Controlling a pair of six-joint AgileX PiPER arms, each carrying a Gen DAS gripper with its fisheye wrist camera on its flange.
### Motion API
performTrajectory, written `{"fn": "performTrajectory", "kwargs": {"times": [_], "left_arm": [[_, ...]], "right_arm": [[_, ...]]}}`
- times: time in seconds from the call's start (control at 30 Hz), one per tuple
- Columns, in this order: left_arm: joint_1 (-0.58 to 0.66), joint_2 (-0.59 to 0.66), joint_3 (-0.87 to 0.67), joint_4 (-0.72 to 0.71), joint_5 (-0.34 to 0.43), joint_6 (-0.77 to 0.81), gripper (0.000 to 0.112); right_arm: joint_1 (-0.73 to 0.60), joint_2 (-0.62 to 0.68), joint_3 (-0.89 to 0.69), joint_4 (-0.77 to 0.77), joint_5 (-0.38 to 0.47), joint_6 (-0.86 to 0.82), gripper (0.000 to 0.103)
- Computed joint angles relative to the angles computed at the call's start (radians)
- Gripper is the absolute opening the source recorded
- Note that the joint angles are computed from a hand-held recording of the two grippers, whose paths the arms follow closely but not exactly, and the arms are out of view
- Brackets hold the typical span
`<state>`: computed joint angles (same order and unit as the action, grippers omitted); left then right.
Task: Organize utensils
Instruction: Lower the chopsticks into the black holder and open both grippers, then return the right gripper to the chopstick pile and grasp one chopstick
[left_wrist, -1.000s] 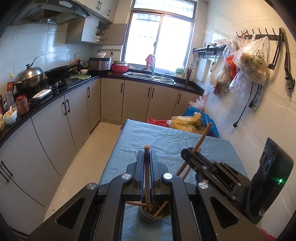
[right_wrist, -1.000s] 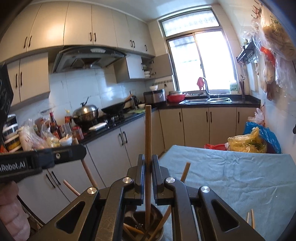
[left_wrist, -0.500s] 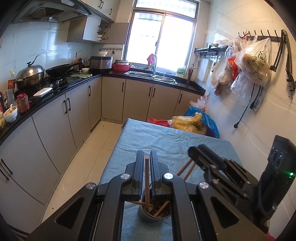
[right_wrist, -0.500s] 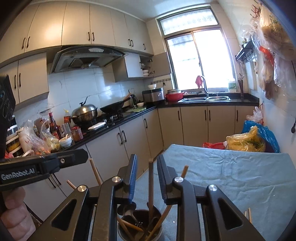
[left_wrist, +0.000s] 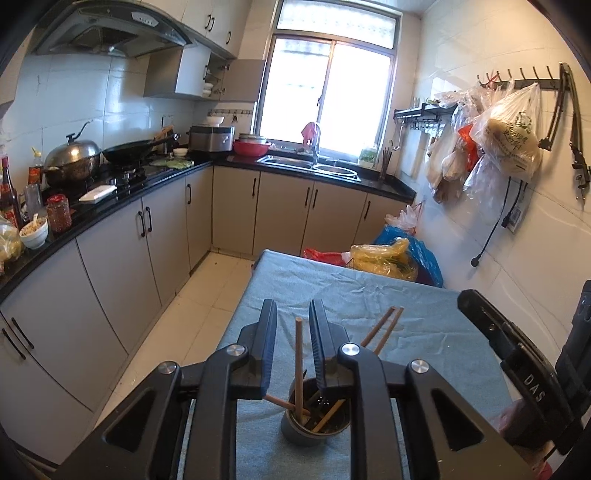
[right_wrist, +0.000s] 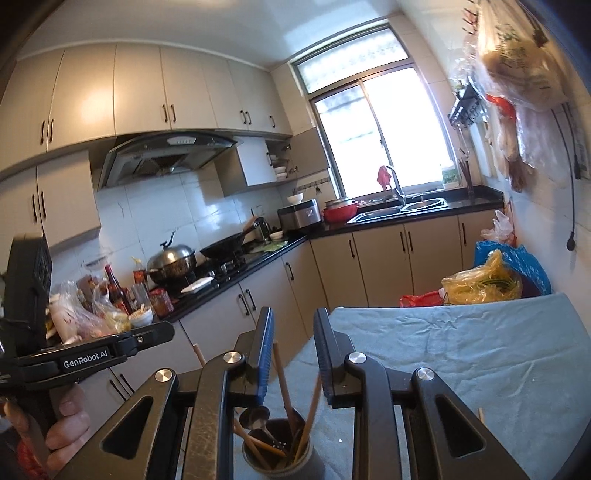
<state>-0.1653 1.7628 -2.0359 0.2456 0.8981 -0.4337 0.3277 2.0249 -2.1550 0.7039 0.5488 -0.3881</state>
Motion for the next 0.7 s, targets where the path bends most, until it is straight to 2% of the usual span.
{"fn": "performTrajectory", "kwargs": {"times": [0.33,0.43,0.6,0.7], "left_arm": [[-0.137,-0.146,0.219,0.244,-0.058,-0.198,0.031],[-0.210,-0.173,0.291,0.361,-0.053,-0.301,0.039],[-0.316,-0.185,0.396,0.522,-0.030,-0.442,0.041],[-0.356,-0.176,0.441,0.556,-0.017,-0.485,0.045]], "right_arm": [[-0.077,-0.164,0.302,0.189,-0.012,-0.161,0.029],[-0.093,-0.211,0.396,0.232,-0.018,-0.212,0.032],[-0.125,-0.287,0.550,0.293,-0.035,-0.306,0.037],[-0.156,-0.322,0.619,0.313,-0.042,-0.336,0.039]]}}
